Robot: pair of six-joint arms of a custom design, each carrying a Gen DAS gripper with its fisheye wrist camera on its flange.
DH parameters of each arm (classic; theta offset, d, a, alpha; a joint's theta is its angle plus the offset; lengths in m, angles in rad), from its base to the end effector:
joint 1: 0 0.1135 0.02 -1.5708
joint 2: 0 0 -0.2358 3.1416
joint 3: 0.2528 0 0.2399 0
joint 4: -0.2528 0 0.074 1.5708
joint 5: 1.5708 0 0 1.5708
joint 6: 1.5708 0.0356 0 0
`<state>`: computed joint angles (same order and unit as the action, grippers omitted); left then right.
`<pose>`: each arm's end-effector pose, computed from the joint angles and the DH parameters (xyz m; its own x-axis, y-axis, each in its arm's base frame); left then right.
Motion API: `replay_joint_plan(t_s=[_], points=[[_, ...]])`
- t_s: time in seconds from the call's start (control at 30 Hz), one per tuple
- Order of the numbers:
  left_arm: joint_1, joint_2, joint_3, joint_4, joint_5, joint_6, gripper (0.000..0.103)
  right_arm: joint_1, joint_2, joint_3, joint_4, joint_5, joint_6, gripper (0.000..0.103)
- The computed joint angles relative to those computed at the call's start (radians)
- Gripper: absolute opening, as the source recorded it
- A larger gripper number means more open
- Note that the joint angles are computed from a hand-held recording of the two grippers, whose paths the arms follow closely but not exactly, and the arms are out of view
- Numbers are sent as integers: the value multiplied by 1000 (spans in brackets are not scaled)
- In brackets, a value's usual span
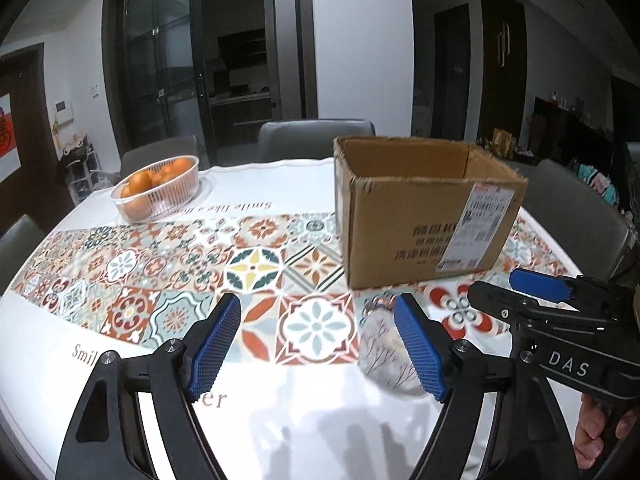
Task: Organize soft objects
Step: 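Move the right tool to the grey cloth pouch beside the box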
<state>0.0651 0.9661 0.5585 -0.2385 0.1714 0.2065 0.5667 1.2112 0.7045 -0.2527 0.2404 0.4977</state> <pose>0.2100 0.0076 0.2048 -0.5733 0.1651 -0.8025 0.1935 0.9791 0.0632 0.2138 0.1260 0.1992 -0.6898 0.1107 -0.7155 -0.0528 0.9779 0.2022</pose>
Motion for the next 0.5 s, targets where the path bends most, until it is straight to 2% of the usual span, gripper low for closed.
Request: replay_joint_plan(t_s=[0.2,0.5], points=[[43,-32,-57,-9,-11,48,83,31,65,-10,3,-29,18,56],[124,10,-107,-3,-10,84,84,79,195,18,26,-80,-9,56]])
